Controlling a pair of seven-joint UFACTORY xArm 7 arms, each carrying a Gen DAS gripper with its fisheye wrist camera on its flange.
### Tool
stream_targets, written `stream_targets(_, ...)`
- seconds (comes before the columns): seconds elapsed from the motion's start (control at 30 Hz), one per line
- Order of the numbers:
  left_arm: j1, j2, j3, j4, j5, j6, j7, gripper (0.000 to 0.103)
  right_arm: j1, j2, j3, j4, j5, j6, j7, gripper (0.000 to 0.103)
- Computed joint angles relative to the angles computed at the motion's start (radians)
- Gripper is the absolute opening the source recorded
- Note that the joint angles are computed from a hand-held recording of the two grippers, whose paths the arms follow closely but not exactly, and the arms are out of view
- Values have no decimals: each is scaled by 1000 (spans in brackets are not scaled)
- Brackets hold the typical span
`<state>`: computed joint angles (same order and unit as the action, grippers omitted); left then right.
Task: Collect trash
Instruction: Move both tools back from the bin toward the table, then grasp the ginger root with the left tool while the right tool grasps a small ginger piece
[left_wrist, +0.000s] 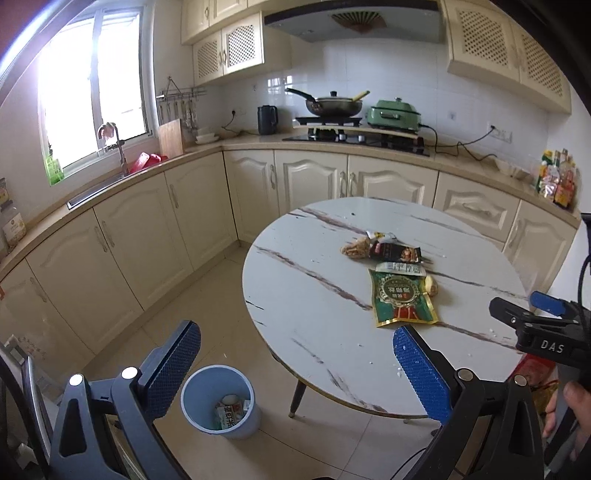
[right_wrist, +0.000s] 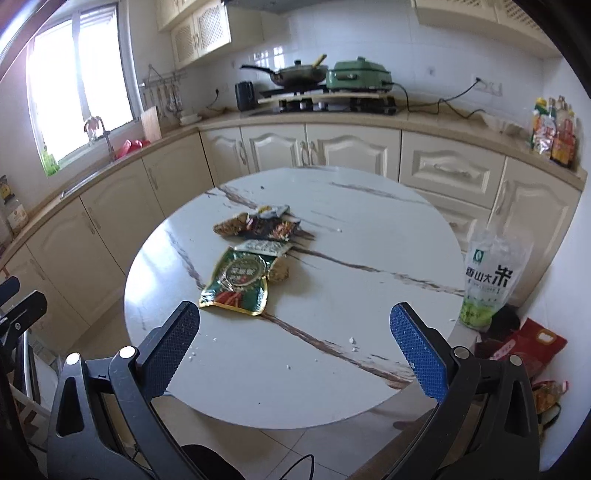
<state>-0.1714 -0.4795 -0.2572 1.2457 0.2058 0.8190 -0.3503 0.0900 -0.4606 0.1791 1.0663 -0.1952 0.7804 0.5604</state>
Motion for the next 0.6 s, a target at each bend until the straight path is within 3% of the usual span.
stream_targets(0.1, 5, 133, 4, 114, 6, 24, 20, 102, 21, 100, -43, 29, 57, -14, -60, 103)
stream_targets(0.3, -44, 415, 74, 401, -61, 108, 86, 102, 37, 295, -78, 152, 114, 0, -132, 97)
stream_targets(0.37, -58, 502, 92, 503, -52, 134, 101, 102, 39, 342, -90, 185, 135, -11, -154, 78)
stream_targets(0.5, -86, 672, 123, 710, -103, 187, 164, 102, 42, 393, -105, 225, 172, -17, -218, 58)
stream_targets(0.53, -94, 705, 130, 747, -106, 198, 177, 102, 42, 402, -107, 232, 179, -15, -233, 49)
stream_targets(0.6, -111, 790, 142, 861, -110, 222, 217, 102, 39, 410, -116, 234, 207, -23, -285, 44)
